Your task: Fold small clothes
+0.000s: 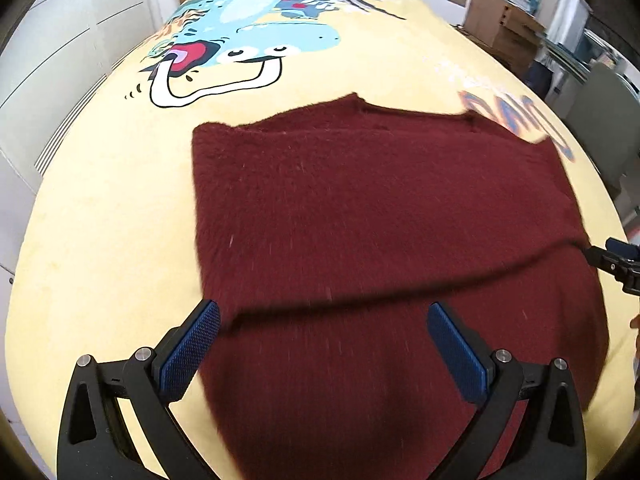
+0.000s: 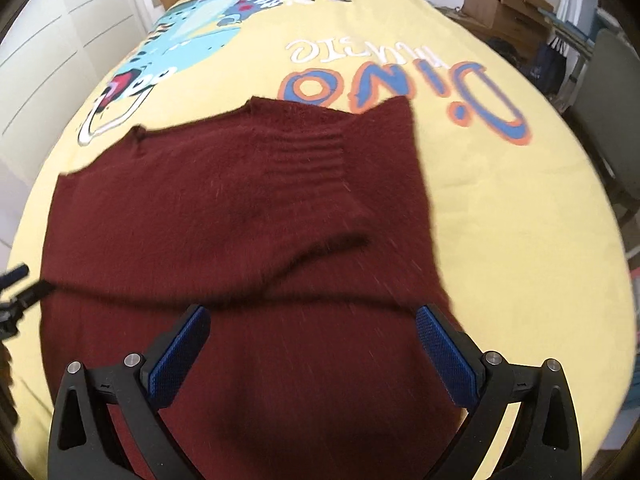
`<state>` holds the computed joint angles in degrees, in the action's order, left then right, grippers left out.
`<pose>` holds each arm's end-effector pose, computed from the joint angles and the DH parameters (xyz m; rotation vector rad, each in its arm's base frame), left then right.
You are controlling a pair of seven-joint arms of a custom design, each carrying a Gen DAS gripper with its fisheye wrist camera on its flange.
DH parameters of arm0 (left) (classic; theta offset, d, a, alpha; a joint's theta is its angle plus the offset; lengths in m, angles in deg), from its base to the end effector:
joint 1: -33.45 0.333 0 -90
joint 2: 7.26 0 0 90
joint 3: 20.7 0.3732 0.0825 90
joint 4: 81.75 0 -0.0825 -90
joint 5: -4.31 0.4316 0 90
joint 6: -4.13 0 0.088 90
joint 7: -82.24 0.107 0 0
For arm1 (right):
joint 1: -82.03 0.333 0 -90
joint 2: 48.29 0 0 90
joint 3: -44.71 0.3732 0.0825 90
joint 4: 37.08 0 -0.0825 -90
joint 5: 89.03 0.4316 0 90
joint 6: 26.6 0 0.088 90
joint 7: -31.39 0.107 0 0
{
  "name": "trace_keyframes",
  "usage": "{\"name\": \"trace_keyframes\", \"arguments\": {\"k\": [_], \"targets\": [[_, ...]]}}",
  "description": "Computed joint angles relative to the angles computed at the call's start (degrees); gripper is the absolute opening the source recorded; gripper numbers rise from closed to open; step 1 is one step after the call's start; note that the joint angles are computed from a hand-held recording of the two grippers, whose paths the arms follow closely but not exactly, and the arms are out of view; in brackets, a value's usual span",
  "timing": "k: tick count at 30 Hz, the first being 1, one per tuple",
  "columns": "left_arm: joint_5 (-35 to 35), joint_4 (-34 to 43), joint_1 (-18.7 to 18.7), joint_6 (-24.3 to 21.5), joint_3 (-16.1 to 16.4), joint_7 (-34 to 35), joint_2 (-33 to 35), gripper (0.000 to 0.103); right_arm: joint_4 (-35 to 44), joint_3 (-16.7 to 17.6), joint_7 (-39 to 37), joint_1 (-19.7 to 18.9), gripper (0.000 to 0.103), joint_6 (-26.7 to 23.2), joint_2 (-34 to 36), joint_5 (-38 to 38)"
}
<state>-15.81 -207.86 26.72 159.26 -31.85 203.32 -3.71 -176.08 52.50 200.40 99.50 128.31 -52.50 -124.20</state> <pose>0.5888 -0.1759 0.4286 -1.3813 2.5116 -0.6584 0.4747 0.2463 0.3905 -1.4850 2.2935 -0.4413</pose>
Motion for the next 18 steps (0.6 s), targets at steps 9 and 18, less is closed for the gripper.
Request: {"name": "trace_keyframes", "arguments": {"k": [9, 18], "targets": [[6.88, -10.69, 1.09, -3.84, 2.32, -7.52, -8.79, 0.102, -13.10, 5.05, 3.02, 2.76, 0.103, -0.79, -11.21, 9.82], [10.48, -14.00, 1.09, -11.85, 3.12, -13.61, -8.61, 0.102, -19.18, 6.98, 4.89, 5.76, 0.103, 2.85, -11.27, 18.89]]}}
